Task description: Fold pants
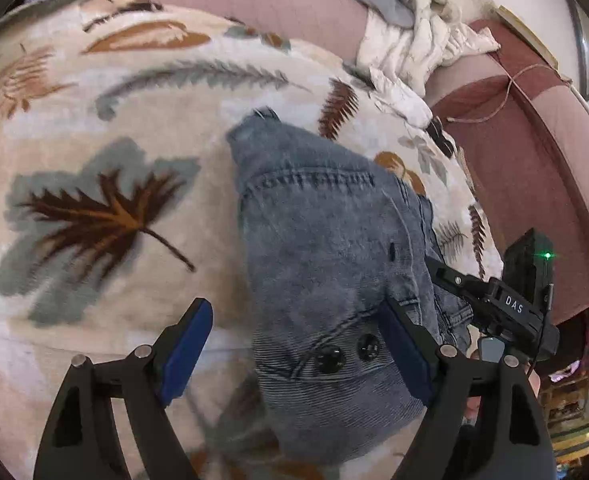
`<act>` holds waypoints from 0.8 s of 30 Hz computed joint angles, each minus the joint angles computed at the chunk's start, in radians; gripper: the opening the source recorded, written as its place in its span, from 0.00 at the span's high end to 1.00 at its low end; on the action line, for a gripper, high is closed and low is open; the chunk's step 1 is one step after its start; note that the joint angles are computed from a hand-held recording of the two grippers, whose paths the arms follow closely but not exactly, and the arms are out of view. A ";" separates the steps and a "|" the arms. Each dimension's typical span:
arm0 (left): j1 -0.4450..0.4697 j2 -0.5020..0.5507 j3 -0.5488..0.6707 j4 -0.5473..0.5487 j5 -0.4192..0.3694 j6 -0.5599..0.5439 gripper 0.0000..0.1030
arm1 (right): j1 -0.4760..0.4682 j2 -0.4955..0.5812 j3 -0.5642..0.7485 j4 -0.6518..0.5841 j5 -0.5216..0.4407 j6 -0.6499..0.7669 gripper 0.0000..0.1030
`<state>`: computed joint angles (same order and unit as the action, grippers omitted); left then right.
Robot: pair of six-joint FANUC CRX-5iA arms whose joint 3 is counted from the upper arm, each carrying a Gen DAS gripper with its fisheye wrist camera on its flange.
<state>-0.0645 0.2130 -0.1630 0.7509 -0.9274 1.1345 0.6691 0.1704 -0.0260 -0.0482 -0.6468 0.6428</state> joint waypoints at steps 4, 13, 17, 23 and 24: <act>-0.010 0.029 0.017 0.014 -0.008 0.021 0.17 | 0.000 0.000 -0.002 0.001 0.001 0.000 0.20; -0.013 0.063 0.000 0.136 -0.027 0.000 0.17 | 0.002 0.004 0.000 0.012 0.001 -0.008 0.19; -0.031 0.036 -0.038 0.157 0.018 -0.027 0.19 | 0.004 0.004 -0.003 0.015 0.007 -0.011 0.19; -0.040 0.009 -0.053 0.153 0.053 -0.035 0.32 | 0.015 0.008 -0.003 0.049 0.000 -0.032 0.24; -0.042 0.003 -0.053 0.145 0.061 -0.036 0.35 | 0.017 0.006 -0.007 0.056 0.005 -0.040 0.26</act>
